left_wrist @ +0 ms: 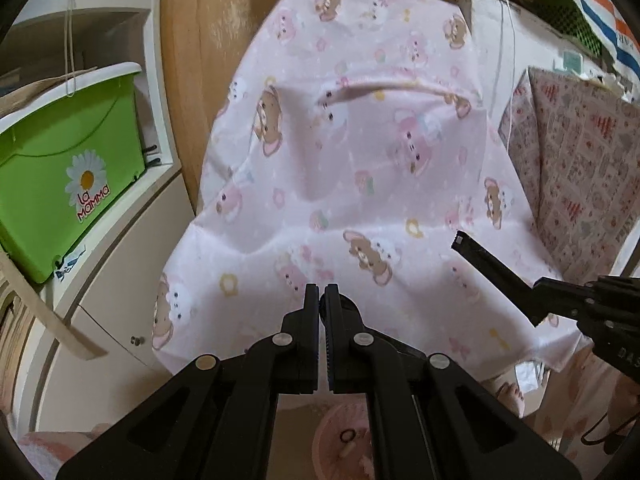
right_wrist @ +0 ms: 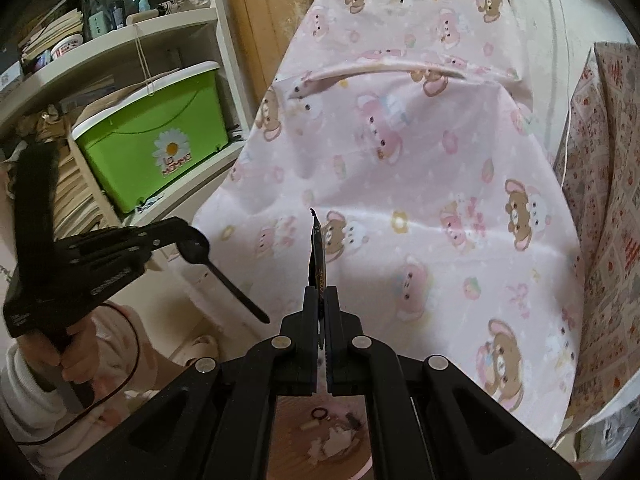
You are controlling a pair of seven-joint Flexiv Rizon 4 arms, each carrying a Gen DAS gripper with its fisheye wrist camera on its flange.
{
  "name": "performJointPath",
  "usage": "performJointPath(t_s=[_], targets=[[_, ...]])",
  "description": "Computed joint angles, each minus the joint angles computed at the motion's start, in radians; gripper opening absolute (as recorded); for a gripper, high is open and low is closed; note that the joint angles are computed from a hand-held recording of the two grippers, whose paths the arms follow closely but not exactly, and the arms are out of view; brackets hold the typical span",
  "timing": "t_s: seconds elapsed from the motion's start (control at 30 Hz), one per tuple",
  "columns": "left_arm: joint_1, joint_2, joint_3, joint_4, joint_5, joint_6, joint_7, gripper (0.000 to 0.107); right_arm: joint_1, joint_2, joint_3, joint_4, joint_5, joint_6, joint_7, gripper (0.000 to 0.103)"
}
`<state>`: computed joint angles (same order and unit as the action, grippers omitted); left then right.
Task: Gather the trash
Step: 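Carry the spoon and tube down over the pink wastebasket with both tools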
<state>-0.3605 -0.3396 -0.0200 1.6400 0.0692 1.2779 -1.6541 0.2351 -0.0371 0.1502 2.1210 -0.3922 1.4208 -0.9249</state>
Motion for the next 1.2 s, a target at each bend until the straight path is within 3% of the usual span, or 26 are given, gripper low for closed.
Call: performJointPath(t_s=[0.13,0.23,0.4,0.7,0.9,1.0,1.2], targets=[[0.002,0.007,-0.018,0.001,-0.008,-0.055,0.036,0.002,0.011,0.012,0.02,0.006,0.063,-0.048,-0.027,0.003],[0.004,0.011,-0.03,0.006,-0.02,-0.094,0.061,0.002,0.023,0.015,0.022,0.0,0.031,-0.144,0.003,0.003],[-0.005,0.016,-0.033,0.015,-0.009,-0.159,0.066,0.002,0.036,0.017,0.042,-0.007,0.188,-0.177,-0.072,0.003],[-0.009,0.0,-0.048,0.009,-0.018,-0.231,0.083,0.002,0.055,0.027,0.049,0.002,0.224,-0.206,-0.089,0.003],[0.004,-0.026,-0.061,-0.006,-0.065,-0.315,0.105,0.002,0.075,0.025,0.066,-0.043,0.424,-0.271,-0.26,0.003],[0.011,-0.032,-0.067,0.001,-0.091,-0.322,0.112,0.002,0.082,0.019,0.066,-0.048,0.418,-0.311,-0.271,0.003],[0.003,-0.044,-0.061,-0.01,-0.083,-0.358,0.114,0.002,0.084,-0.01,0.068,-0.092,0.529,-0.418,-0.348,0.003]])
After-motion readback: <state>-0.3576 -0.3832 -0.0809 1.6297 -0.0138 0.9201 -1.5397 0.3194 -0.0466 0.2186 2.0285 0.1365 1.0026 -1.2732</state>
